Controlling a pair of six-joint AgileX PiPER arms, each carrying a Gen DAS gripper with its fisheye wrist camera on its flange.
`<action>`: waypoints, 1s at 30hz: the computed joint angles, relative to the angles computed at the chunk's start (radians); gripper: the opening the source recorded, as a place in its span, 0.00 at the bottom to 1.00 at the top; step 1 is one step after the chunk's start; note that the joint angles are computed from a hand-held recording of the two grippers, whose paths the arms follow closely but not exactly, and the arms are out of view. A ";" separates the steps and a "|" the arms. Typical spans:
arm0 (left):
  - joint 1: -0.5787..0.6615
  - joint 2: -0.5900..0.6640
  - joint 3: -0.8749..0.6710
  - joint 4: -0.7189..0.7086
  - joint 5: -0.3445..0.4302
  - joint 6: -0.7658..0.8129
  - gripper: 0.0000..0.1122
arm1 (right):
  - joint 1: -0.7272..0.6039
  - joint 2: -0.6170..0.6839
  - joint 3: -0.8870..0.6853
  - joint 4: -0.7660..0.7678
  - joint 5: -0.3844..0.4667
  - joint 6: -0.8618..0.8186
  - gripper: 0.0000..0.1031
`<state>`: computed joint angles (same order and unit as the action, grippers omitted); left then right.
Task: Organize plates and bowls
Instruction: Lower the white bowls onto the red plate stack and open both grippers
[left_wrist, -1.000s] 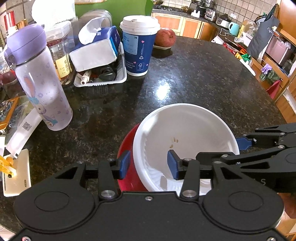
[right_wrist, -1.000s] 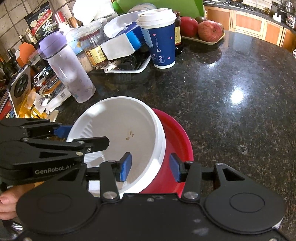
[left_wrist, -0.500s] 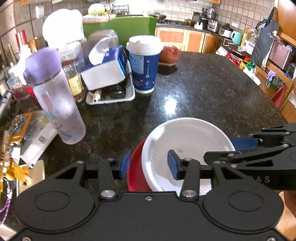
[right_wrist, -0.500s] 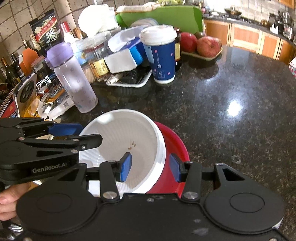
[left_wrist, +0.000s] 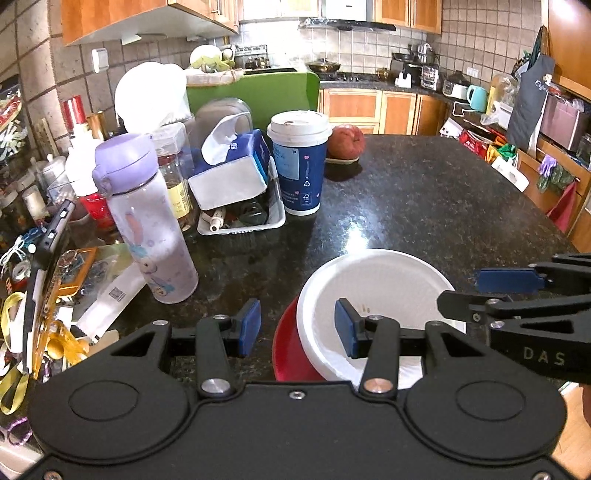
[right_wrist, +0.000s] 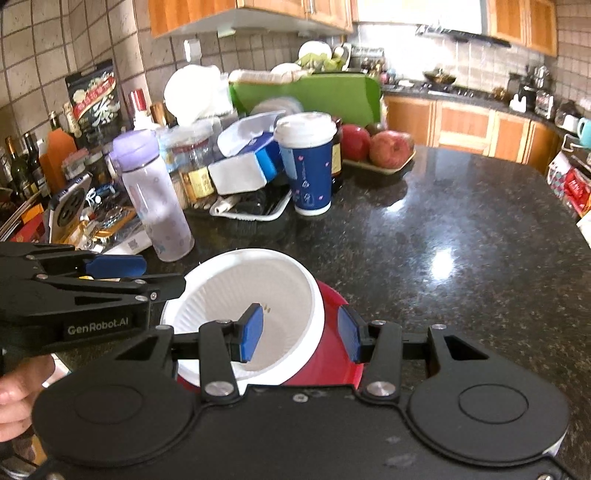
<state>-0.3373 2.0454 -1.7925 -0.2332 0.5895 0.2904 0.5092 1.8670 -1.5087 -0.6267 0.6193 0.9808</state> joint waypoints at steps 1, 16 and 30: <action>-0.001 -0.003 0.005 0.003 -0.002 -0.006 0.47 | 0.007 -0.009 0.015 -0.026 -0.003 0.030 0.46; -0.056 -0.111 0.190 0.247 -0.123 -0.309 0.47 | 0.082 -0.084 0.179 -0.251 -0.064 0.312 0.46; -0.108 -0.179 0.299 0.429 -0.125 -0.514 0.47 | 0.128 -0.147 0.281 -0.311 -0.044 0.422 0.46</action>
<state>-0.4448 1.8661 -1.4934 0.1959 0.4647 -0.2235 0.6367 1.7201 -1.2281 -0.9382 0.5756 1.4029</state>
